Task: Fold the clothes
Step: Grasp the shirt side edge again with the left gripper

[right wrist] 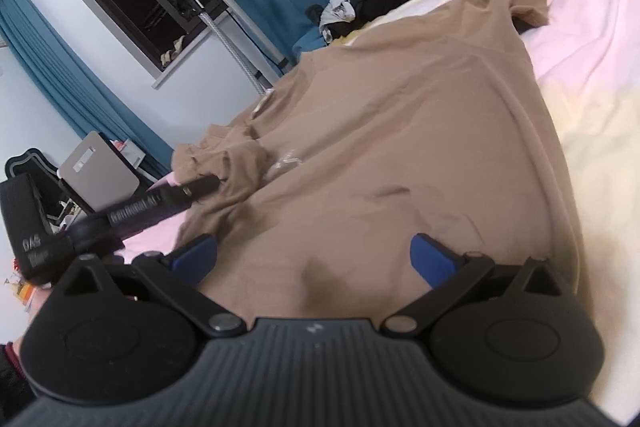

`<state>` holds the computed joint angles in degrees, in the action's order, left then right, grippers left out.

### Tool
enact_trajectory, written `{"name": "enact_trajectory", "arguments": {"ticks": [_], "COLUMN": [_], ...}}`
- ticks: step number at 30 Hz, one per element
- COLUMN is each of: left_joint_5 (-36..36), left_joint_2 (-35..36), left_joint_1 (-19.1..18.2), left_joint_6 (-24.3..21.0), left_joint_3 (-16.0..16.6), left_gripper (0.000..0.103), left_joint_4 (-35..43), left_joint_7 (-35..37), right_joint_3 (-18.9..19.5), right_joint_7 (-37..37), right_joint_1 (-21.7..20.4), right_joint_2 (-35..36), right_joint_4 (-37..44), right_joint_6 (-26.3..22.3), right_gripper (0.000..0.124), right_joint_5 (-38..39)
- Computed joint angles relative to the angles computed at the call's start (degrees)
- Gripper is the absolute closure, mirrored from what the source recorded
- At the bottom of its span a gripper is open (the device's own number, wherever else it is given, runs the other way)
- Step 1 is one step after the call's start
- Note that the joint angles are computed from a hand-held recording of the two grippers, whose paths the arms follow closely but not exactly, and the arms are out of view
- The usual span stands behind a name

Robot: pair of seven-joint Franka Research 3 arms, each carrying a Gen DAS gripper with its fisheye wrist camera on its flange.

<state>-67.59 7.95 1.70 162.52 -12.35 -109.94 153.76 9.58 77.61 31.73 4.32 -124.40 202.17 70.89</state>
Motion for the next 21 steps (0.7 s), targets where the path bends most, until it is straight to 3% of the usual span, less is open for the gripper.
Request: {"name": "enact_trajectory", "arguments": {"ticks": [3,8,10,11,14,17,21], "left_joint_5": [6.1,25.2,30.6,32.3,30.5,33.4,42.2], "left_joint_2": [3.6,10.0,11.7,12.1,13.1,15.6,19.2], "left_joint_1": [-0.8,-3.7,-4.7,-4.8,-1.8,-0.5,-2.8], "left_joint_6": [-0.2,-2.2,-3.1,-2.8,-0.4,-4.7,-7.4], "left_joint_3": [0.6,2.8,3.5,3.1,-2.9,-6.6,-6.7], "left_gripper": [0.037,0.062,0.099,0.100,0.100,0.100,0.100], "left_joint_4": [4.5,11.0,13.0,13.4,14.6,18.2,21.4], "left_joint_7": [-11.4,-33.4,-38.6,-39.3,-32.3,-30.3,-32.8], "right_joint_3": [0.2,0.0,-0.1,0.0,0.3,0.2,-0.3], "right_joint_7": [1.7,1.0,3.1,6.1,19.1,29.0,26.0], "right_joint_1": [-0.1,-0.3,-0.8,-1.2,-3.1,-4.2,-3.4], "right_joint_2": [-0.7,-0.5,-0.5,-0.7,-1.8,-2.4,-1.9], "right_joint_4": [-1.0,-0.7,-1.2,-2.0,-5.6,-8.3,-7.7], "right_joint_6": [0.3,-0.5,-1.3,-1.4,-0.7,1.2,1.2], "right_gripper": [0.021,0.021,0.021,0.021,0.021,0.021,0.021], "right_joint_5": [-1.8,-0.3,-1.9,-4.3,-15.2,-23.6,-19.7]}}
